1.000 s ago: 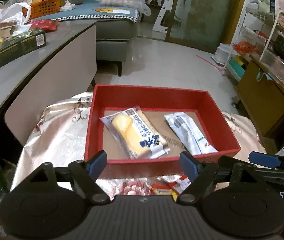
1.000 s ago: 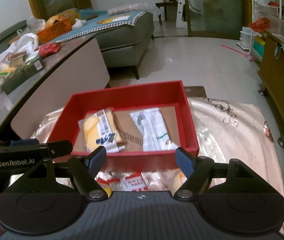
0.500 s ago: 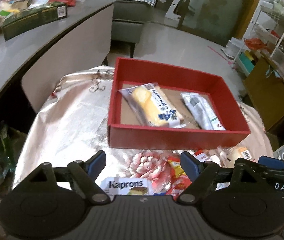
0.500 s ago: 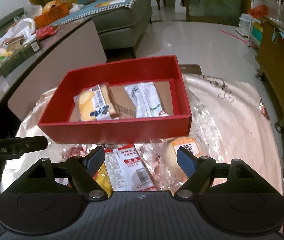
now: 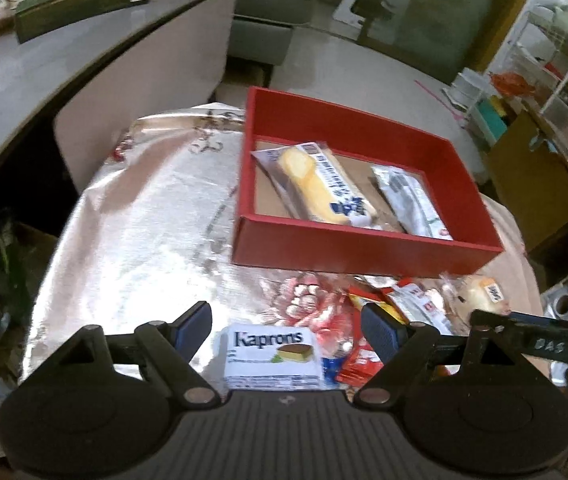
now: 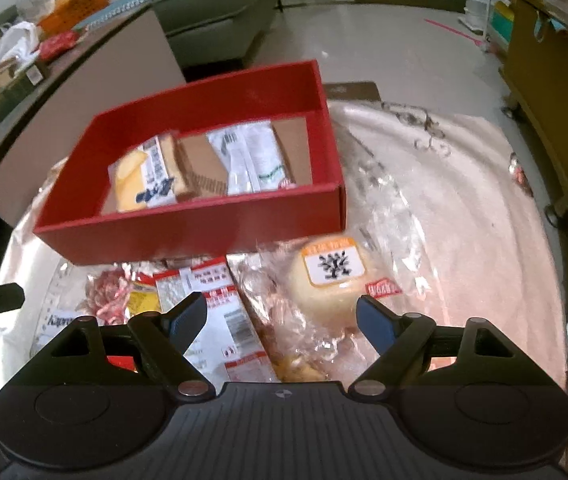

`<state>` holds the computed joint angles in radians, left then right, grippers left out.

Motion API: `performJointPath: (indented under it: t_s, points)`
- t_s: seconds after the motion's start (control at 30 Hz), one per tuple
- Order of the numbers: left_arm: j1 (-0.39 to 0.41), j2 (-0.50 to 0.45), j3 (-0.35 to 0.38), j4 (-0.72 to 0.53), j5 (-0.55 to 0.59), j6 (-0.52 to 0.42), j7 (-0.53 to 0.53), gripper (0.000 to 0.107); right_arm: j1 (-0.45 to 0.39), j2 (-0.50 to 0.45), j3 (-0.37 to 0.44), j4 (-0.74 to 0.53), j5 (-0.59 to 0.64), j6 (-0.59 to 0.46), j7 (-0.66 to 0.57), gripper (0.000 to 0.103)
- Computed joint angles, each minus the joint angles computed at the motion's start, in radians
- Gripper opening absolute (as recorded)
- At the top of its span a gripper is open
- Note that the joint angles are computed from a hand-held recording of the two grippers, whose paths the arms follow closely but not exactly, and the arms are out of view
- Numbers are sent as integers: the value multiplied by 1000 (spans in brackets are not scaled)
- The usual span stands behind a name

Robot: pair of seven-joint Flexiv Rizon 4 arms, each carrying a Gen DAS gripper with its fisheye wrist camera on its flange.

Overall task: Organize snacks
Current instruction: 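Move the left gripper to the Kaprons box while the right gripper reaches a white snack packet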

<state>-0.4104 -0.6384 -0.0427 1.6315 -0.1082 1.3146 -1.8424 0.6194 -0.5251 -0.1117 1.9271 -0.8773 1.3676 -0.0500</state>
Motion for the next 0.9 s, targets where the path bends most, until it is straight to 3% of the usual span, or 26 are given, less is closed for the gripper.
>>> performJointPath:
  t_s: [0.17, 0.3, 0.43, 0.53, 0.67, 0.77, 0.9]
  points:
    - [28, 10, -41, 20, -29, 32, 24, 75, -27, -40, 51, -42, 42, 76, -118, 86]
    - [33, 16, -44, 32, -40, 30, 40, 75, -103, -107, 201, -141, 193, -24, -335, 87]
    - [43, 16, -53, 36, -55, 25, 57, 75, -138, -139, 263, -184, 295, -55, -462, 88]
    - [49, 11, -61, 33, -65, 19, 70, 75, -130, -127, 259, -168, 339, -30, -500, 88]
    - [55, 5, -78, 27, -80, 13, 92, 76, -179, -128, 342, -157, 448, 21, -598, 87]
    - [48, 3, -76, 21, -77, 4, 108, 76, -182, -138, 358, -184, 512, -55, -624, 84]
    - [41, 1, -62, 19, -79, -1, 104, 76, -179, -152, 375, -204, 578, -46, -689, 82]
